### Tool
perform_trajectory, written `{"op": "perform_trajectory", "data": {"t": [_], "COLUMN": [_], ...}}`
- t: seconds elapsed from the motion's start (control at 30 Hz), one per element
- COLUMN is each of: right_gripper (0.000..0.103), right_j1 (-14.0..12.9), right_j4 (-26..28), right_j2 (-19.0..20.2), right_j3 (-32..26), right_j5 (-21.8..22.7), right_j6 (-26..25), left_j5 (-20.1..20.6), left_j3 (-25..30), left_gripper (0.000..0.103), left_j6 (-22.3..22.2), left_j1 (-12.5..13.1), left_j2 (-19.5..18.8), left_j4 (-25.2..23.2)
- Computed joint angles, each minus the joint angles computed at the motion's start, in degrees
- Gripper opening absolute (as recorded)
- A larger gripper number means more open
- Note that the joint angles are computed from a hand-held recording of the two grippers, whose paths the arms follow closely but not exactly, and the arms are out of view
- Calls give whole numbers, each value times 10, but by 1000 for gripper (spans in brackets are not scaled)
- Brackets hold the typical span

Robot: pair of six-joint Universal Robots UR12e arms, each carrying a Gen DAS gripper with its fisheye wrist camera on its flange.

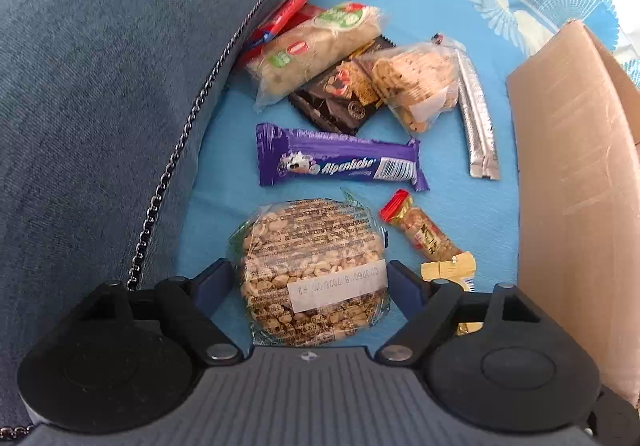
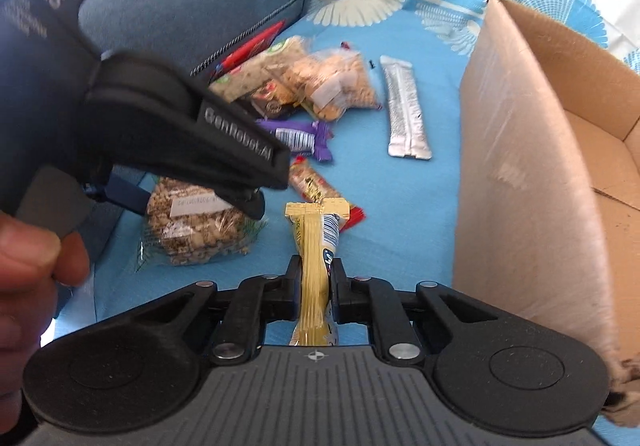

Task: Organize snacks
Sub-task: 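Carry the nut cake and yellow bar into the box and open both tools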

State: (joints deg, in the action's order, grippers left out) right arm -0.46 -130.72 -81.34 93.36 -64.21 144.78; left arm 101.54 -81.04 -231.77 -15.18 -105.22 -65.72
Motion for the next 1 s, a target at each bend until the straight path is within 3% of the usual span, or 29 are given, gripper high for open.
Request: {"op": "perform_trajectory", "data": {"t": [0.1, 0.2, 0.4, 0.53, 0.7, 0.8, 1.0], "right_gripper": [13, 12, 12, 12, 12, 12, 12], "right_j1": [-6, -15, -30, -50, -81, -99, -124], "right_j4": [-15, -40, -82, -110, -172, -216, -197], "right_j2": [-5, -11, -15, -7, 22, 43, 61], "right_j3": [3, 8, -3, -26, -63, -75, -89], "right_j5": [22, 62, 110, 150, 185, 175, 133], "right_j6": [10, 16, 38, 57, 102, 139, 208], "left_j5": [30, 58, 185, 249, 268, 277, 247], "left_j3": [-14, -35, -62, -69, -57, -38, -3], "left_gripper": [85, 85, 85, 85, 85, 85, 85], "left_j6": [-3, 2, 11, 54, 113, 152, 219], "left_j1": [-6, -13, -41, -58, -69, -78, -90], "left_j2": [10, 21, 31, 22, 3, -13, -47], "left_j4": [40, 109, 254, 349, 405, 425, 471]}}
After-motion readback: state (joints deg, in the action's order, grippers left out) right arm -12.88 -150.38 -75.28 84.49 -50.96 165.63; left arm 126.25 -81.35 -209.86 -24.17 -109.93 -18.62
